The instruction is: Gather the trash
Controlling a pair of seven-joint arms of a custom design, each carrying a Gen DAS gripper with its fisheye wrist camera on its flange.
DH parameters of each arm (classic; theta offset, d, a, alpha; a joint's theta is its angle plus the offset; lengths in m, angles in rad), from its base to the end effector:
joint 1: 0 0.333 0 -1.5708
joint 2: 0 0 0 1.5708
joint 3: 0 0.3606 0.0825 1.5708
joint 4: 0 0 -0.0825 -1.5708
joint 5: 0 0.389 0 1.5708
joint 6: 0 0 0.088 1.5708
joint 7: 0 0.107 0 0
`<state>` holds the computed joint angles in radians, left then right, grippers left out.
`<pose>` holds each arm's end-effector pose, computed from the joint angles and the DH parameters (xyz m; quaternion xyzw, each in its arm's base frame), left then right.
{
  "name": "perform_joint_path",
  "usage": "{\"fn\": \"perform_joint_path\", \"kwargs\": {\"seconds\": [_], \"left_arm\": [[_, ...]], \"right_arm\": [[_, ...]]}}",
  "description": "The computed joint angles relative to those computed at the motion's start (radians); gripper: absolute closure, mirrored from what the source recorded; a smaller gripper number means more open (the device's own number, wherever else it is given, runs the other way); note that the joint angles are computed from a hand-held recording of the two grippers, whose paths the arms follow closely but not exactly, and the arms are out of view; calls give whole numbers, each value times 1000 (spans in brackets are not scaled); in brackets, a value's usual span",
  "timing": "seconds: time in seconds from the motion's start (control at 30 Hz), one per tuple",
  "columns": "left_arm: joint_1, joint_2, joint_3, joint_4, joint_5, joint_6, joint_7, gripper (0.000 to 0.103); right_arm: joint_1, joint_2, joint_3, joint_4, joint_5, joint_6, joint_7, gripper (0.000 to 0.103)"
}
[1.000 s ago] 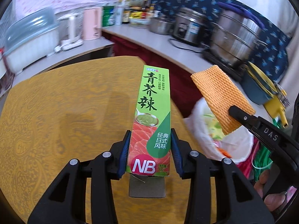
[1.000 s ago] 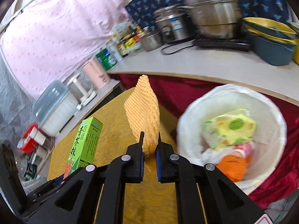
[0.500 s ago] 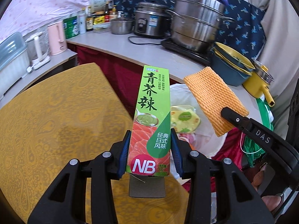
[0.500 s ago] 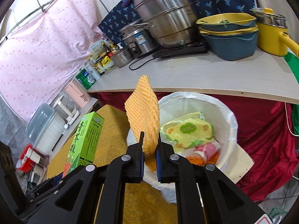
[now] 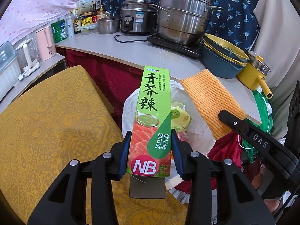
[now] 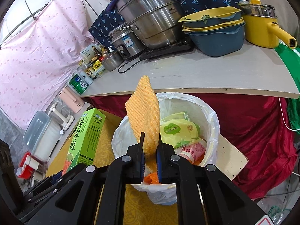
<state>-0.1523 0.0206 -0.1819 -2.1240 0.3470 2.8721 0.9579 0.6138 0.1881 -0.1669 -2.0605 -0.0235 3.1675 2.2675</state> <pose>0.5573 -0.2130 0.5260 -0.6518 0.6648 -0.3031 0.2033 0.5743 0.2854 0.4987 -0.5643 0.6956 -0.1120 0.4304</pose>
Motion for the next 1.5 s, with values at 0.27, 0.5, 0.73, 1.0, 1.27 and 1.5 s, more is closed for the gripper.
{"fn": "perform_joint_path", "kwargs": {"seconds": [0.27, 0.5, 0.73, 1.0, 1.27, 1.5], "left_arm": [[-10, 45, -6, 40, -28, -27, 31, 64], [-10, 95, -9, 83, -69, -49, 66, 63], [-7, 134, 4, 107, -82, -24, 54, 48], [-2, 119, 28, 89, -6, -17, -43, 32], [5, 57, 36, 33, 78, -8, -112, 28], [20, -11, 32, -26, 191, -6, -207, 20]], "right_arm": [[-51, 14, 46, 6, 55, -3, -46, 94], [-78, 48, 75, 37, 103, -25, -93, 93], [-71, 98, 66, 75, 138, -34, -96, 58], [12, 93, -23, 71, 109, -26, -51, 53], [157, 57, -176, 56, -66, -49, 77, 43], [279, 13, -305, 37, -329, -85, 263, 35]]}}
